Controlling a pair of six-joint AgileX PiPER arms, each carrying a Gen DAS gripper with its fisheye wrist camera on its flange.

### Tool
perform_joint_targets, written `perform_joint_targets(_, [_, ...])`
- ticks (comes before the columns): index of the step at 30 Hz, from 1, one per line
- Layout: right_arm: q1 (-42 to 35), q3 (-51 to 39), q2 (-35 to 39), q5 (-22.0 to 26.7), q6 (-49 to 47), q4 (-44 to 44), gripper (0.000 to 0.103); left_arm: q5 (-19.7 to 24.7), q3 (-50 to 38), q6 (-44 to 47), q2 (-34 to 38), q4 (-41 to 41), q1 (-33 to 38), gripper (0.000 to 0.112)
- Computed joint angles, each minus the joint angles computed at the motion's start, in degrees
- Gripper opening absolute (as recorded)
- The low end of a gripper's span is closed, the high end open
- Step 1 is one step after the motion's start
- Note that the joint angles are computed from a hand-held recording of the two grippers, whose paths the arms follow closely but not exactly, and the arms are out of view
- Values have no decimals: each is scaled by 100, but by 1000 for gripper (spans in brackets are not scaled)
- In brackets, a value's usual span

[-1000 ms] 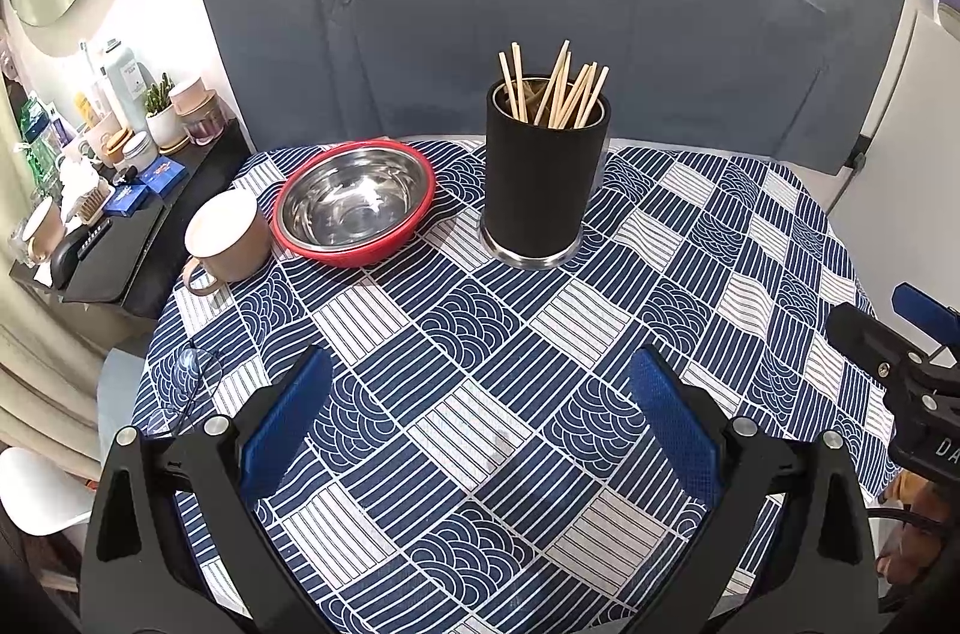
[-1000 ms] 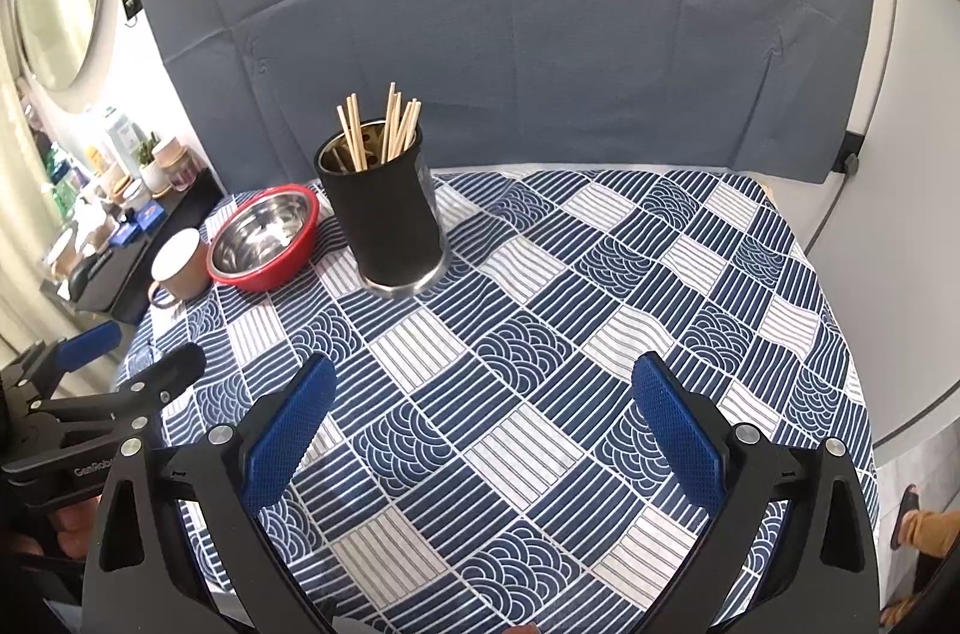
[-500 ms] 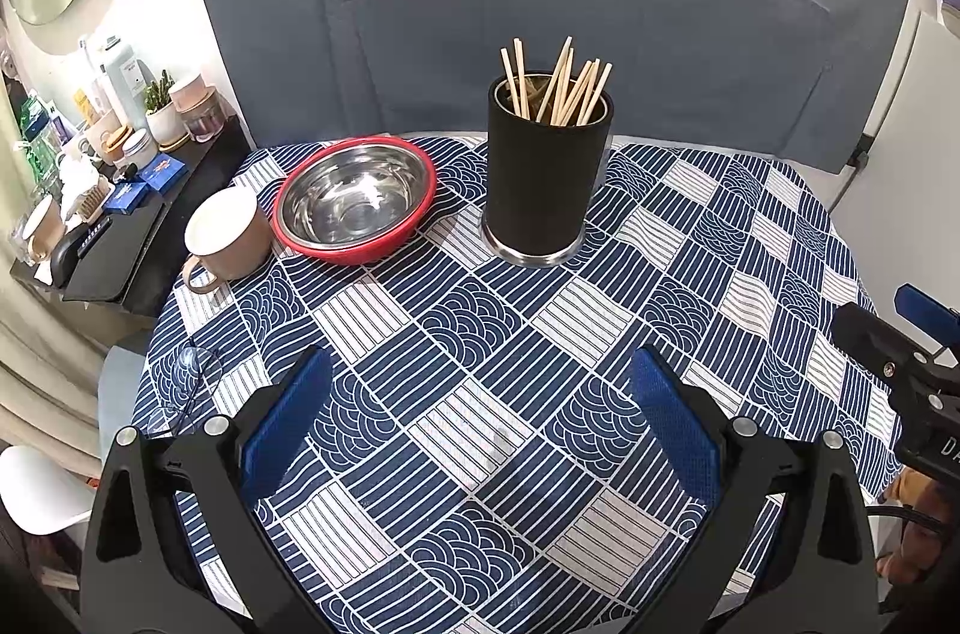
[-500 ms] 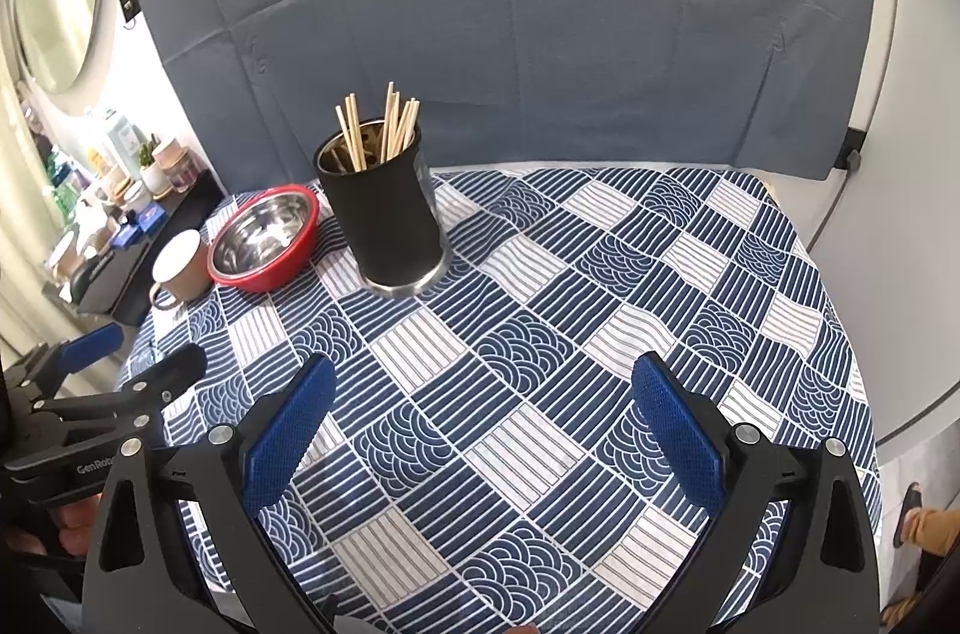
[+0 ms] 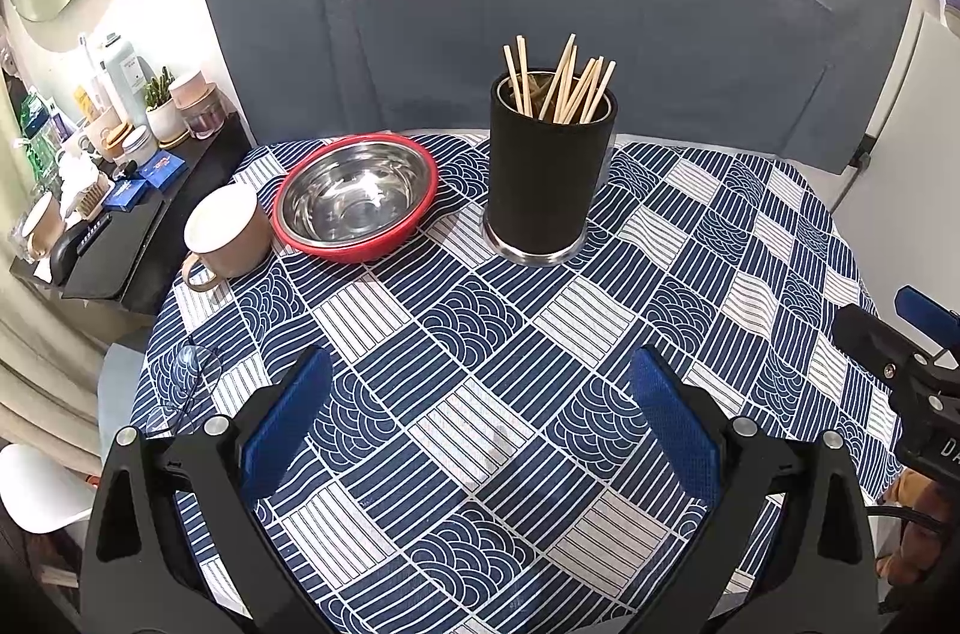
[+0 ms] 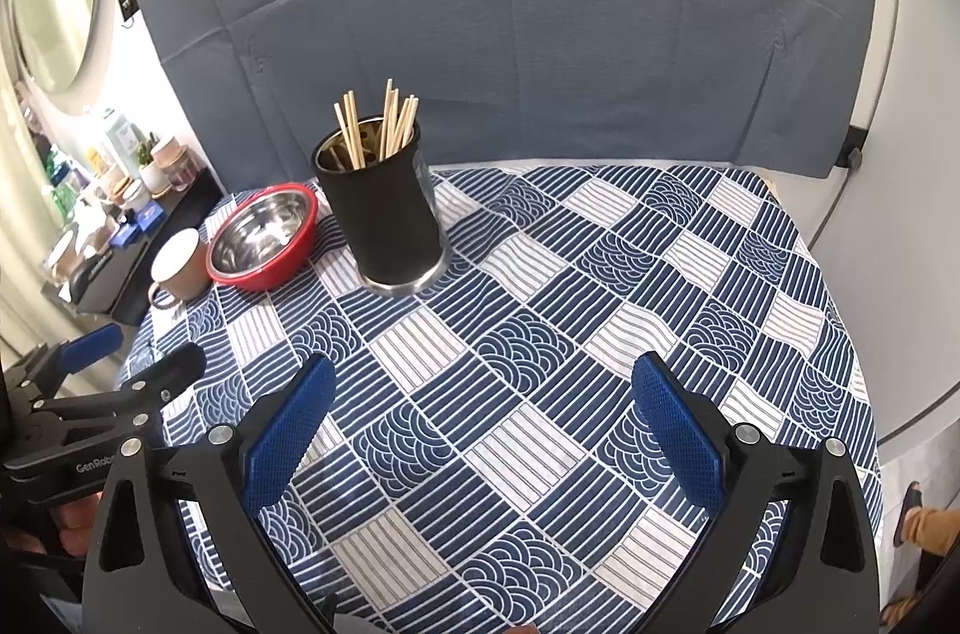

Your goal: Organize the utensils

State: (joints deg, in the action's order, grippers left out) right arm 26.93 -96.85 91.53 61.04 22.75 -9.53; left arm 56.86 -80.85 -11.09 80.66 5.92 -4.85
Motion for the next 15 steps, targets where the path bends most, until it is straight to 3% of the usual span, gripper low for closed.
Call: perform_joint_targets(15, [38, -27, 61, 111, -3, 35, 95, 3, 59, 37, -12, -15, -8, 97])
